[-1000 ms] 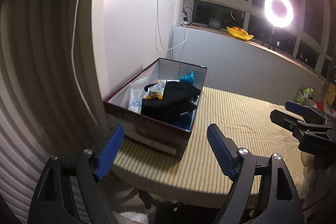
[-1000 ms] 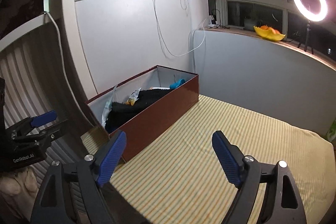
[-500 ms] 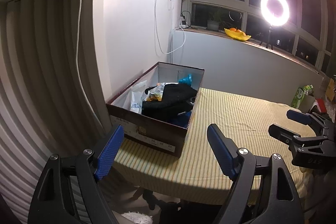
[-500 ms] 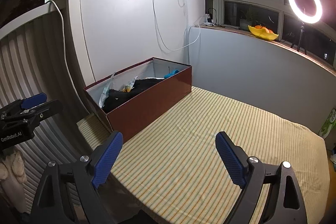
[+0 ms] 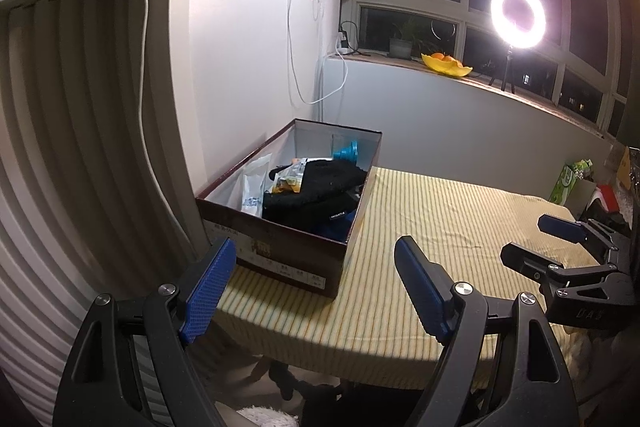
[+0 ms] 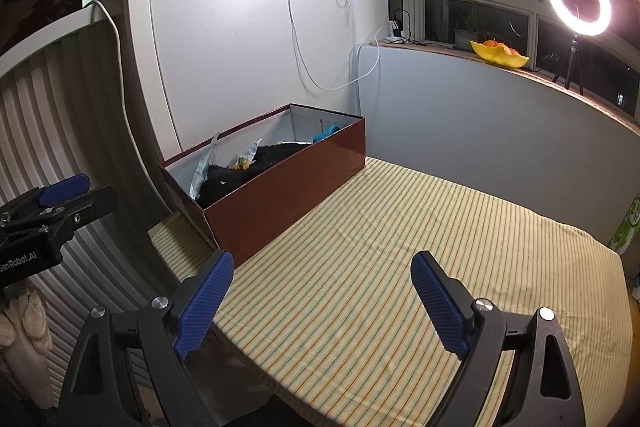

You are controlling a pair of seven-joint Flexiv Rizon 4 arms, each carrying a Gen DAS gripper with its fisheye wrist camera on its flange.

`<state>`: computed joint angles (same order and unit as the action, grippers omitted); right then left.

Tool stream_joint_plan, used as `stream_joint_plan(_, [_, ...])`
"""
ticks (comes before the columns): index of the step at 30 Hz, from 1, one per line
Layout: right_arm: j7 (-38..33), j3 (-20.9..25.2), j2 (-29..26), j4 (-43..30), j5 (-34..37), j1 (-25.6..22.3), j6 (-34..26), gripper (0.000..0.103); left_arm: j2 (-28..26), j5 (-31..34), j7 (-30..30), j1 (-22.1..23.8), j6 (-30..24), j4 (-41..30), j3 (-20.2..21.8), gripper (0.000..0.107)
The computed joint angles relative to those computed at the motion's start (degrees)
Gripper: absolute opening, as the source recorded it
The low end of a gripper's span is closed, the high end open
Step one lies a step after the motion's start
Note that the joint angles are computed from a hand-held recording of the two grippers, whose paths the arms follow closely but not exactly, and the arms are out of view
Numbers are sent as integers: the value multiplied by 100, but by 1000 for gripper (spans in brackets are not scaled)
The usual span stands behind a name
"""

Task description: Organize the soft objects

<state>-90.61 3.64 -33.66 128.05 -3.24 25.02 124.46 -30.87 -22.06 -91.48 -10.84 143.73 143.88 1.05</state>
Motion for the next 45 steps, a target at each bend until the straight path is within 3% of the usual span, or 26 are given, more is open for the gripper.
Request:
stream_joint_plan(14, [193, 72, -64, -50, -159, -175, -87, 88, -35, -49, 46, -35, -121, -83, 7, 82])
stream_joint_plan(45, [101, -30, -88, -28, 26, 32, -92, 88, -91, 21, 24, -16, -35, -113, -3, 82])
